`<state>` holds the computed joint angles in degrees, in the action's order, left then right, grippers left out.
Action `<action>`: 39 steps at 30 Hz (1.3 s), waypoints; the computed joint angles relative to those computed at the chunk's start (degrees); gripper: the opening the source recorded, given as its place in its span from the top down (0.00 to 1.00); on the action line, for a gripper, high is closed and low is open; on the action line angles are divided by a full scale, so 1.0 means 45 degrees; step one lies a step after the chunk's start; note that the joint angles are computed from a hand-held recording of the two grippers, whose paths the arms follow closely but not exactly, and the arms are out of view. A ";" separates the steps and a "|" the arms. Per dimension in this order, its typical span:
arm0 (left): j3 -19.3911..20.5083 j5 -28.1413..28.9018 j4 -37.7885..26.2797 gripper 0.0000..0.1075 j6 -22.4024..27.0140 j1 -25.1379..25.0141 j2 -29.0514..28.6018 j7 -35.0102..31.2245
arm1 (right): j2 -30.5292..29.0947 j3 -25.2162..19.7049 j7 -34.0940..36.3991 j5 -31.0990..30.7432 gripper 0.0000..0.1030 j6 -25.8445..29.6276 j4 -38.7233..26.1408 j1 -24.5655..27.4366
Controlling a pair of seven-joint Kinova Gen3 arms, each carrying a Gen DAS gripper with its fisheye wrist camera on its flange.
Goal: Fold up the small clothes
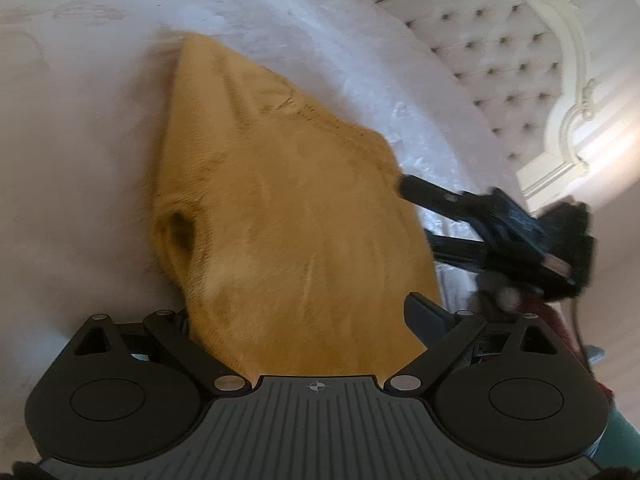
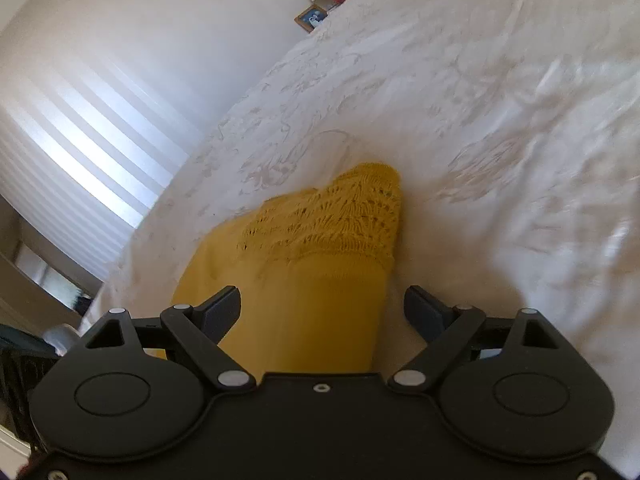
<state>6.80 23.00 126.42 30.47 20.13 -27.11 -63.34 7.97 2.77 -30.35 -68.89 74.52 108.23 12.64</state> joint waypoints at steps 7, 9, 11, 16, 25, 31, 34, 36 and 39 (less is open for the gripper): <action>-0.1232 0.1005 0.0416 0.11 -0.0990 0.1430 0.0237 -0.1427 | 0.1146 -0.0506 0.0204 -0.1014 0.25 0.0356 -0.0379 -0.0107; -0.1460 0.1335 0.0614 0.13 -0.1150 0.1682 0.0088 -0.1749 | 0.1054 -0.0542 -0.0250 -0.0513 0.54 0.0144 -0.0680 -0.0251; -0.1314 0.1569 0.0818 0.63 -0.1162 0.1432 -0.0138 -0.1519 | 0.0838 -0.0574 -0.0360 -0.0242 0.58 -0.0217 -0.0616 -0.0324; -0.0119 0.1030 0.0679 0.87 -0.0662 0.0270 -0.0683 -0.0271 | -0.0422 -0.0284 -0.0488 -0.0371 0.62 -0.0387 -0.0031 -0.0262; 0.1501 -0.0110 -0.1080 0.88 0.0733 0.0077 -0.1781 0.1123 | -0.2894 0.1672 -0.1023 0.0368 0.63 0.2138 0.0005 0.0300; 0.2834 -0.0177 -0.1949 0.88 0.1285 0.0194 -0.2189 0.2157 | -0.4005 0.3303 -0.1280 0.1002 0.63 0.4272 -0.0023 0.0978; 0.3438 -0.0245 -0.2124 0.88 0.1443 0.0284 -0.2510 0.2596 | -0.4246 0.4336 -0.0932 0.1346 0.63 0.5617 0.0088 0.1432; 0.3980 -0.0240 -0.2246 0.88 0.1440 0.0231 -0.2597 0.2920 | -0.4352 0.4826 -0.0745 0.1597 0.63 0.6392 0.0188 0.1758; 0.4780 -0.0322 -0.2337 0.88 0.1944 0.0066 -0.3042 0.3561 | -0.4446 0.5334 -0.0318 0.2198 0.63 0.7223 0.0384 0.2273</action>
